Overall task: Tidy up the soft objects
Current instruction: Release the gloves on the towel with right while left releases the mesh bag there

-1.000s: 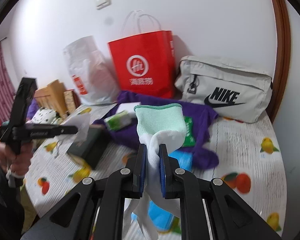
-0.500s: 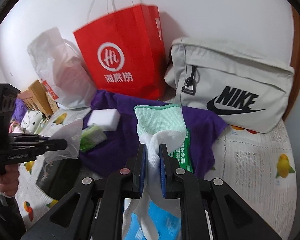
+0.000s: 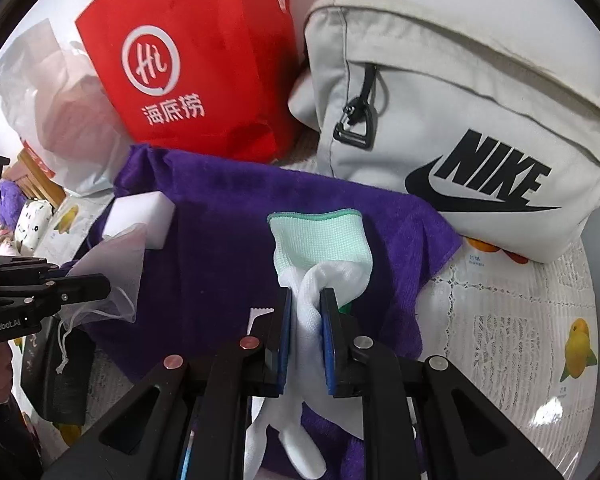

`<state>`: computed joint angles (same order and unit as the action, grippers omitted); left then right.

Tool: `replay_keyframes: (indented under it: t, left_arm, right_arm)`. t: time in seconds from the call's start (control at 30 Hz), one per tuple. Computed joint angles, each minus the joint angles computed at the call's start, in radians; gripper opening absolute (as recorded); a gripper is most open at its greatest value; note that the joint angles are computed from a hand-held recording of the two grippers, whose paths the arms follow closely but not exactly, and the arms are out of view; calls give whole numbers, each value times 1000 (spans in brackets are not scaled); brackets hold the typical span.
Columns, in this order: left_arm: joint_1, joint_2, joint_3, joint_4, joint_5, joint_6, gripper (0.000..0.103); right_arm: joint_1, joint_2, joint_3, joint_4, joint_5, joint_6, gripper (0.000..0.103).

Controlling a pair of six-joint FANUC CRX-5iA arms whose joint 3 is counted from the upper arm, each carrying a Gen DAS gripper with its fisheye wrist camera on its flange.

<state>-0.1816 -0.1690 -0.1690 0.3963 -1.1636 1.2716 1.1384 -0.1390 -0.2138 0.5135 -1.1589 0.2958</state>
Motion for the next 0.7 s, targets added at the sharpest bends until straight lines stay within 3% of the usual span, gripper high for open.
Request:
replay_keyframes:
  t: [0.2,0.33,0.37,0.43,0.53,0.7]
  left_arm:
    - [-25,38,34,-62,9,43,12]
    - [-45,63,64,-111,9,69,17]
    - [-48,69,70,-115,6,72,21]
    - [-52,75,78,-120,-4,73,35]
    - [-59,63,73,-127,10,72,55]
    - [-59,33,67,-131,3,64,59]
  right_arm:
    - [-29,21,19,-37,-4,49,16]
    - [-41,32,30,-59,-3,81,25]
    - [-40,32,29,-57,-3,86,30]
    - [-34,26,21,-48,-1,91,55]
    - [-19,20,6,-12,12,77,61]
    - [5,4,5,8,-4,55,63]
